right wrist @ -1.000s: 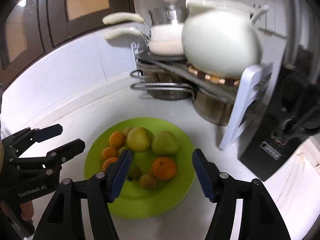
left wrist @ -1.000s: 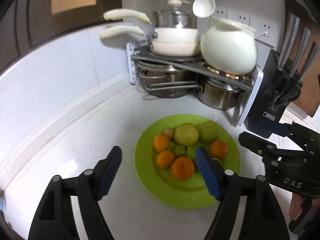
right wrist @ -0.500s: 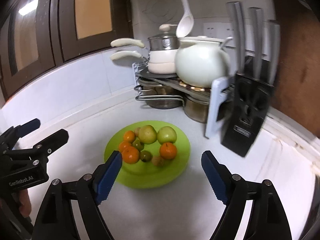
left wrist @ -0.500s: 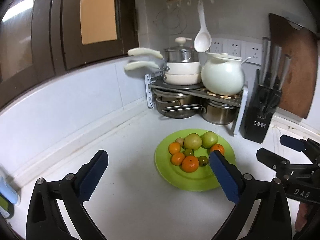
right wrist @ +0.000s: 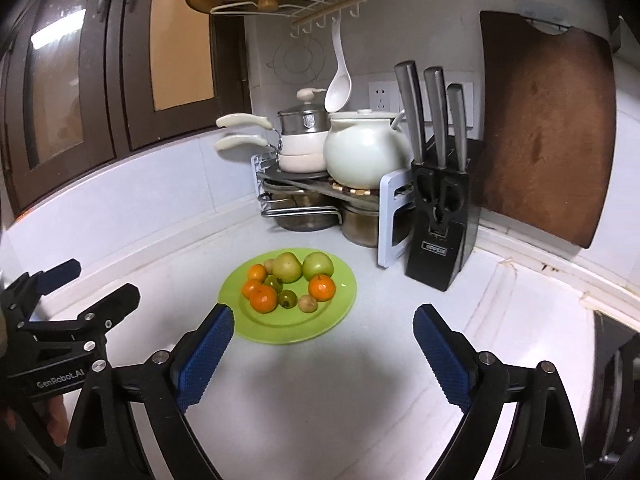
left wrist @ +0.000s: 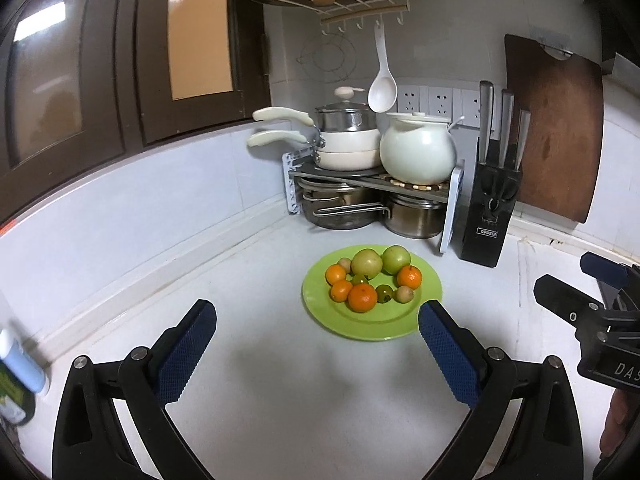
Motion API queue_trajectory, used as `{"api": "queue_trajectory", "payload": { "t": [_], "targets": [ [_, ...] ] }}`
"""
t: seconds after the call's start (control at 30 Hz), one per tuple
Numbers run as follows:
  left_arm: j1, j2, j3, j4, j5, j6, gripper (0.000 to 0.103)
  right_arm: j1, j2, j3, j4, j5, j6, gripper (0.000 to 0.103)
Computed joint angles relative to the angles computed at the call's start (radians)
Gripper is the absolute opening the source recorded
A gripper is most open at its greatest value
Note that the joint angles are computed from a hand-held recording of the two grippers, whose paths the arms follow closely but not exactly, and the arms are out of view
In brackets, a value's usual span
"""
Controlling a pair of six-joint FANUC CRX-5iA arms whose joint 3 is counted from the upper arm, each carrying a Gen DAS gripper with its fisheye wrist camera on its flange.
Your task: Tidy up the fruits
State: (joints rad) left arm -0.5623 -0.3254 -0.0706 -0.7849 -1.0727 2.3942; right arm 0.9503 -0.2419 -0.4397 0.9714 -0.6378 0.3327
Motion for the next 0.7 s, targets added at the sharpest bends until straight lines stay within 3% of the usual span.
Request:
{"api": "queue_trajectory", "payload": {
  "t": [0.17, 0.53, 0.7],
  "targets": [
    [-0.132, 0.003, 0.023, -0.083, -0.126, 0.101, 0.103, 0.023, -0.065, -0.035, -0.03, -0.003, 0.075, 0.092],
    [-0.433, 0.041, 0.088, -0.265, -0.416, 0.276, 0.103, 0.086, -0.225, -0.132, -0.05, -0.047, 0.104, 0.093],
    [-0.496, 0.038, 0.093, -0.284, -0.452, 0.301, 0.103, 0.125, -0.278, -0.158, -0.051, -0.082, 0.108, 0.093]
  ]
}}
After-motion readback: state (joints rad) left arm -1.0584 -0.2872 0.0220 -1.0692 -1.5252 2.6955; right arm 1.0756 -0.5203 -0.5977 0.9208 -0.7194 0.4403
